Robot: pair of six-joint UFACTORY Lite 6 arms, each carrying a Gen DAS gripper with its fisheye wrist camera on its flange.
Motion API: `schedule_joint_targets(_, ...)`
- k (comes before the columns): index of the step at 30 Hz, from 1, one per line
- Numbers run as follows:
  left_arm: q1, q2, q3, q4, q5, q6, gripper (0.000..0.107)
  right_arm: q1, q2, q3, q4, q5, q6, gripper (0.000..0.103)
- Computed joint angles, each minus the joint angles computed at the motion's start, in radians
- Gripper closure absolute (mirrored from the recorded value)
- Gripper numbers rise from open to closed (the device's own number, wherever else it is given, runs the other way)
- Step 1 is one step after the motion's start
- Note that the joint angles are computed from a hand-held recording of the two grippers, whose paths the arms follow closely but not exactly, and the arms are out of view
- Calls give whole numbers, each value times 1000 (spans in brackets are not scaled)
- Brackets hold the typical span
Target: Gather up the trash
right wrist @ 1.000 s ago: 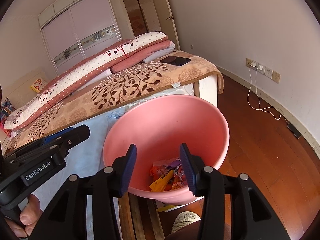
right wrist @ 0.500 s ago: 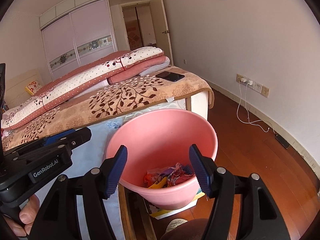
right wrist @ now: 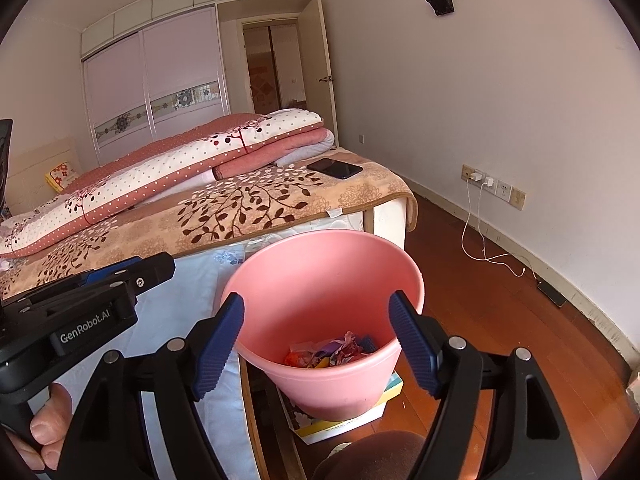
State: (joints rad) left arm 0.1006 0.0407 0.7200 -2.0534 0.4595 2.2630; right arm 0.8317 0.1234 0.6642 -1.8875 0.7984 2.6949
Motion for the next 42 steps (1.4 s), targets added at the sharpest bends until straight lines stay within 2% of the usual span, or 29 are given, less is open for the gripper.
schedule_joint_targets(15,23,-61,-39,48,22,-45,74,60,-24,3,108,61,-57,29)
schedule_joint_targets(42,38,-102,-74,82,26,-70,74,71,-28,5,125,64,-72,29)
